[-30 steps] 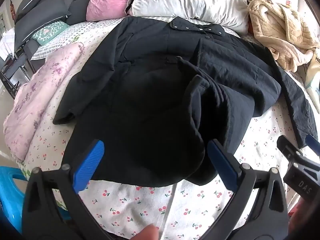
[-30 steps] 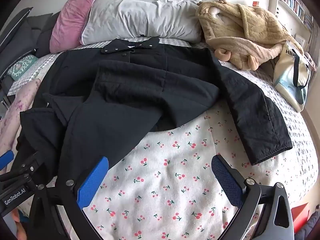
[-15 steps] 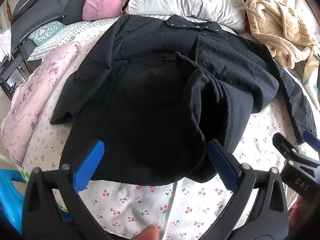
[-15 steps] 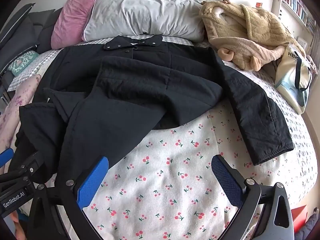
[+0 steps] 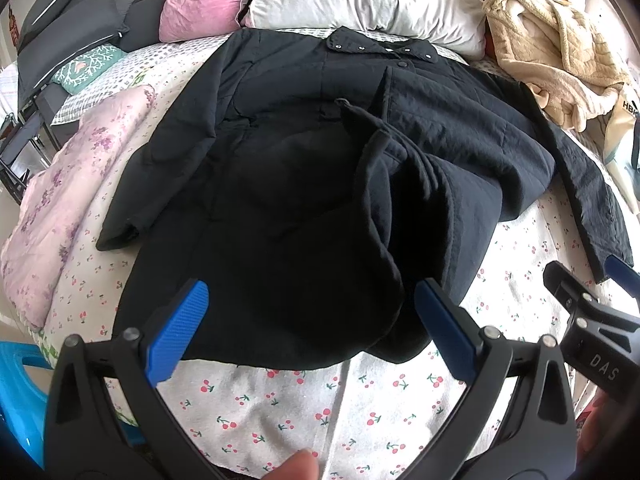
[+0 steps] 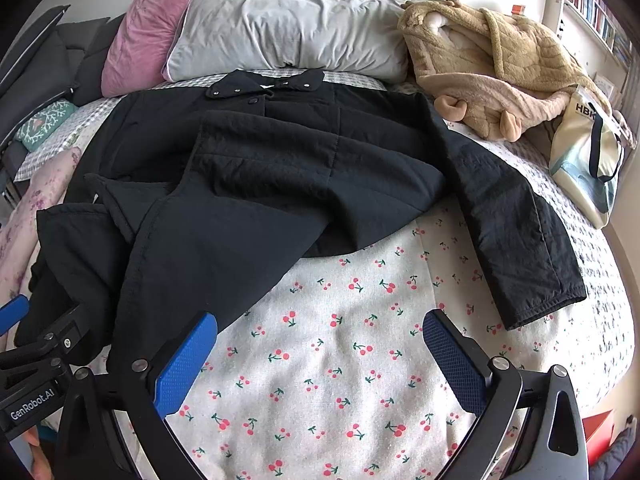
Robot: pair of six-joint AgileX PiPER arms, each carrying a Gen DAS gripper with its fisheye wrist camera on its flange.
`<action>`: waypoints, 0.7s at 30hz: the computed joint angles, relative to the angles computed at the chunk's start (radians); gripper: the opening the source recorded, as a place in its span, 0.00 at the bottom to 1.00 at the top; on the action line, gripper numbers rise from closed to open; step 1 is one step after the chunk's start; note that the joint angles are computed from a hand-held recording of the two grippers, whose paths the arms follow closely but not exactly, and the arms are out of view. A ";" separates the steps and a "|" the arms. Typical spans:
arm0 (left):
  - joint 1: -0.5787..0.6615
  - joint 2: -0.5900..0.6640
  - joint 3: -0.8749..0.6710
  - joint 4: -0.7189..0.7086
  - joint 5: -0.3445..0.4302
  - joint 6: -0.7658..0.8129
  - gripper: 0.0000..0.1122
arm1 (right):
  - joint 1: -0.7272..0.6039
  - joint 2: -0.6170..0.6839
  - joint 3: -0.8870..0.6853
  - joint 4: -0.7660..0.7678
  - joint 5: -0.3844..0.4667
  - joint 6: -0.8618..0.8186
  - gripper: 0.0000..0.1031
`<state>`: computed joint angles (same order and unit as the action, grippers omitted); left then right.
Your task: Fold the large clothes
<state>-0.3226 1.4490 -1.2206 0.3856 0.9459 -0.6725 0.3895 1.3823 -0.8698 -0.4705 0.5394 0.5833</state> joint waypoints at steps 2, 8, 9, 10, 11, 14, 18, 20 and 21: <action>-0.001 0.000 0.001 0.000 -0.002 -0.001 0.91 | 0.003 0.001 -0.003 -0.002 0.004 0.005 1.00; -0.004 -0.002 0.003 0.001 -0.005 -0.003 0.91 | 0.004 0.001 -0.002 -0.010 0.005 0.014 1.00; -0.004 -0.002 0.003 0.002 -0.004 -0.004 0.91 | 0.001 0.000 0.001 -0.008 0.002 0.010 1.00; -0.004 -0.002 0.003 0.001 -0.005 -0.003 0.91 | 0.003 0.001 -0.002 -0.007 0.004 0.009 1.00; -0.004 -0.002 0.003 0.001 -0.005 -0.003 0.91 | 0.003 0.001 -0.002 -0.007 0.004 0.009 1.00; -0.002 -0.003 0.005 -0.010 -0.009 0.006 0.91 | 0.000 0.000 -0.001 -0.006 0.002 0.006 1.00; -0.005 -0.001 0.004 -0.008 -0.007 0.007 0.91 | 0.000 0.001 -0.004 -0.004 0.006 0.004 1.00; -0.007 -0.002 0.004 -0.008 -0.007 0.007 0.91 | -0.002 0.000 -0.003 -0.004 0.006 0.002 1.00; -0.006 -0.002 0.003 -0.009 -0.007 0.008 0.91 | -0.003 -0.001 -0.001 -0.003 0.005 0.001 1.00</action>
